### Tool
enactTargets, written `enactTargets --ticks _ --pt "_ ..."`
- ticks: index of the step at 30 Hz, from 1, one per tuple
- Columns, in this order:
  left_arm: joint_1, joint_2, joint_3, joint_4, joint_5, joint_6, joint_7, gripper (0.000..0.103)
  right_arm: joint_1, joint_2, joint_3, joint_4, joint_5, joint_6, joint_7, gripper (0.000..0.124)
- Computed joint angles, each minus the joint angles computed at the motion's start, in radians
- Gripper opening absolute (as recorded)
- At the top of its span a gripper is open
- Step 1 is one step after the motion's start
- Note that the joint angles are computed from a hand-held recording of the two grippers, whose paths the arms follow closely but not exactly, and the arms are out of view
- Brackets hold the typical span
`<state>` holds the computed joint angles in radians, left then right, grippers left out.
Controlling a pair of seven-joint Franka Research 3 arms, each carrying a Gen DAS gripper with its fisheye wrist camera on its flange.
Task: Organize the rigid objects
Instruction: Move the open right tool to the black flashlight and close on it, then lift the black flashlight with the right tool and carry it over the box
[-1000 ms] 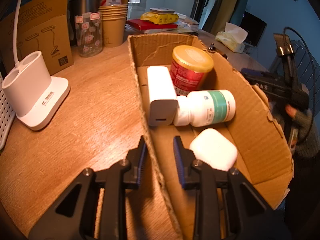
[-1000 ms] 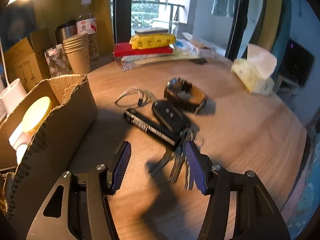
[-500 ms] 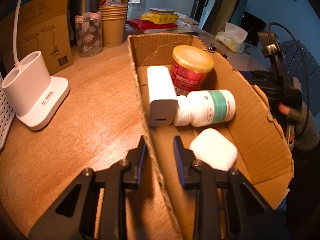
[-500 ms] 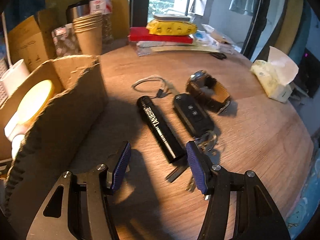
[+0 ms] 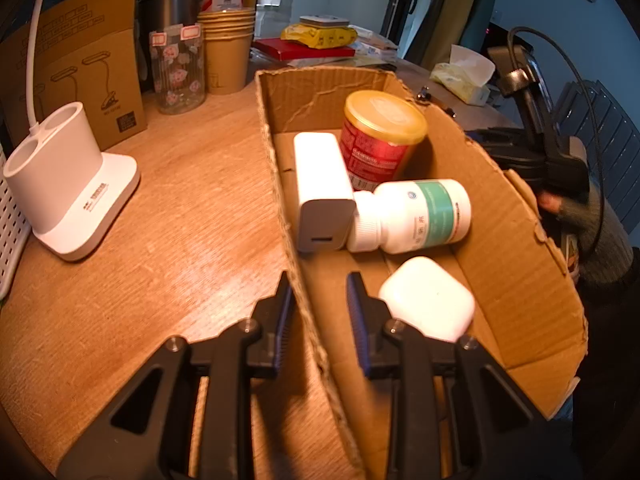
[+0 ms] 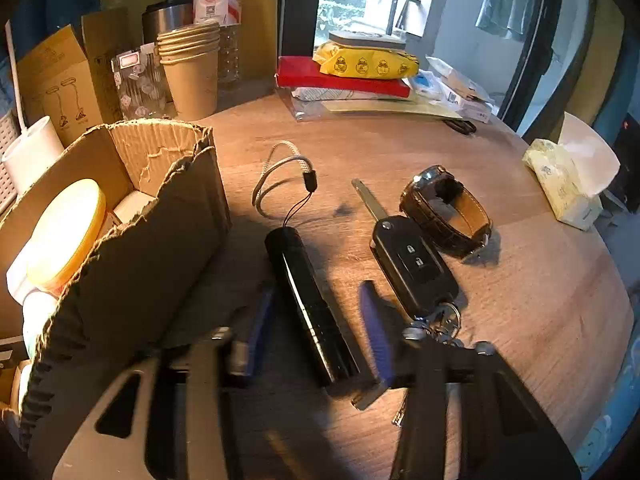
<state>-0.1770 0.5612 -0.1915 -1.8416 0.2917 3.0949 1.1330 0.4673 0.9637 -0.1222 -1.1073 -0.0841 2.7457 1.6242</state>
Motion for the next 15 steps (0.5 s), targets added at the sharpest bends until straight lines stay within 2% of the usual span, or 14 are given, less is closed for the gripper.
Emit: enactTargets --ticks 1,6,9,15 --pt "0.000 0.000 0.000 0.000 0.000 0.000 0.000 0.028 0.002 0.002 -0.002 0.004 -0.003 -0.004 -0.002 0.028" --pt "0.001 0.000 -0.001 0.000 0.001 0.000 0.000 0.028 0.010 -0.006 -0.015 -0.012 -0.009 0.009 0.022 0.022" --pt "0.000 0.000 0.000 0.000 0.001 0.000 -0.001 0.028 0.012 -0.040 -0.020 -0.079 -0.006 0.080 0.040 0.022" --pt "0.001 0.000 0.000 0.000 0.002 0.000 -0.001 0.028 0.019 -0.095 -0.013 -0.177 0.011 0.144 0.028 0.022"
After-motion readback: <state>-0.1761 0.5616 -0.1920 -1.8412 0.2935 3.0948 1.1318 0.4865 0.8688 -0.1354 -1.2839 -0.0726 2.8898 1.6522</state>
